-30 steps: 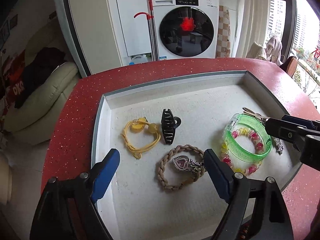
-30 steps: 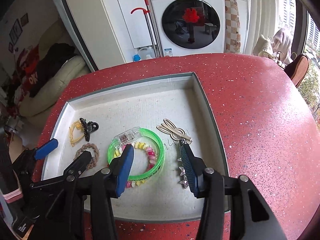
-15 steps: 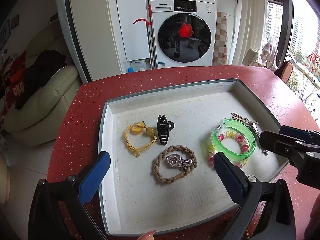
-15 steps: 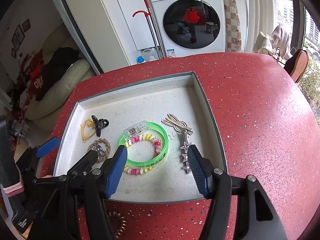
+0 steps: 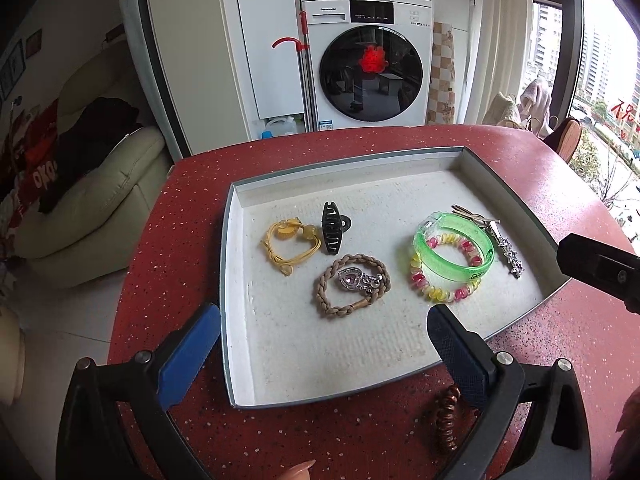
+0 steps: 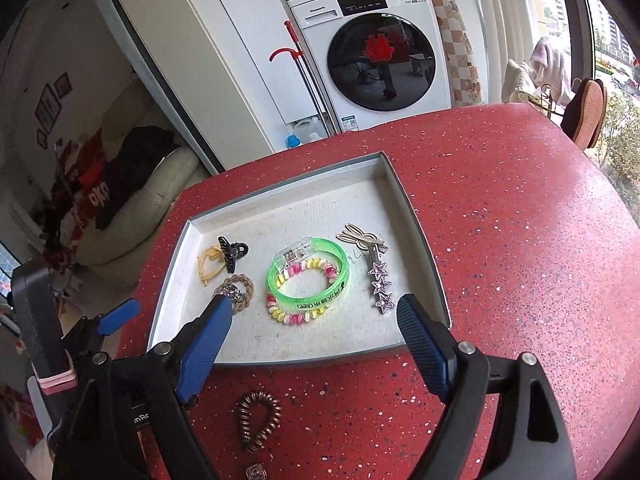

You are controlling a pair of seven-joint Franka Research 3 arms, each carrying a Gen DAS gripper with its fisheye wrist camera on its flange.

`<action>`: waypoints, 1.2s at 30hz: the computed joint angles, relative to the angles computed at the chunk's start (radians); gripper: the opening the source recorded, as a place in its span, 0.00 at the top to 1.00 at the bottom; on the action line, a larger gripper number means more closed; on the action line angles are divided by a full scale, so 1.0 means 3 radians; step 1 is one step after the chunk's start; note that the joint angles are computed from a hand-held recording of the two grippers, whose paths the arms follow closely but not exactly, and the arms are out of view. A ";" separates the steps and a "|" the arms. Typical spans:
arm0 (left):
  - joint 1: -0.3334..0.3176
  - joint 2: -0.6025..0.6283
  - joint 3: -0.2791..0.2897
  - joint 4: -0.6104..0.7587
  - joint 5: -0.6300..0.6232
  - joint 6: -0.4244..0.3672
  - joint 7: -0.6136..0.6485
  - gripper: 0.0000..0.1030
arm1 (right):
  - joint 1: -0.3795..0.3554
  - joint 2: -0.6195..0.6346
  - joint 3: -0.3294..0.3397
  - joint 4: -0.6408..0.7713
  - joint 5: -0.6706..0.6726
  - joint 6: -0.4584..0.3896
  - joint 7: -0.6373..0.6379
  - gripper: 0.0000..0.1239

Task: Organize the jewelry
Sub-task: 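Lift both grippers from the tray and move toward the coil hair tie and second pendant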

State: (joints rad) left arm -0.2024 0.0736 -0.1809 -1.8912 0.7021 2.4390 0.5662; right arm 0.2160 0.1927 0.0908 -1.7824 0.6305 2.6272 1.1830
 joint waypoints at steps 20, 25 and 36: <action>0.0036 -0.0664 -0.0159 -0.0794 -0.0209 0.0165 -0.0156 0.00 | 0.0099 -0.0709 -0.0093 -0.0917 -0.0176 -0.0016 0.0095 0.30; 0.0051 -0.0758 -0.0179 -0.0950 -0.0315 0.0157 -0.0184 0.00 | 0.0154 -0.0869 -0.0088 -0.1214 -0.0344 0.0020 0.0195 0.30; 0.0081 -0.0812 -0.0126 -0.1166 -0.0721 0.0324 -0.0046 0.00 | 0.0279 -0.1024 -0.0042 -0.1533 -0.0553 0.0064 0.0217 0.30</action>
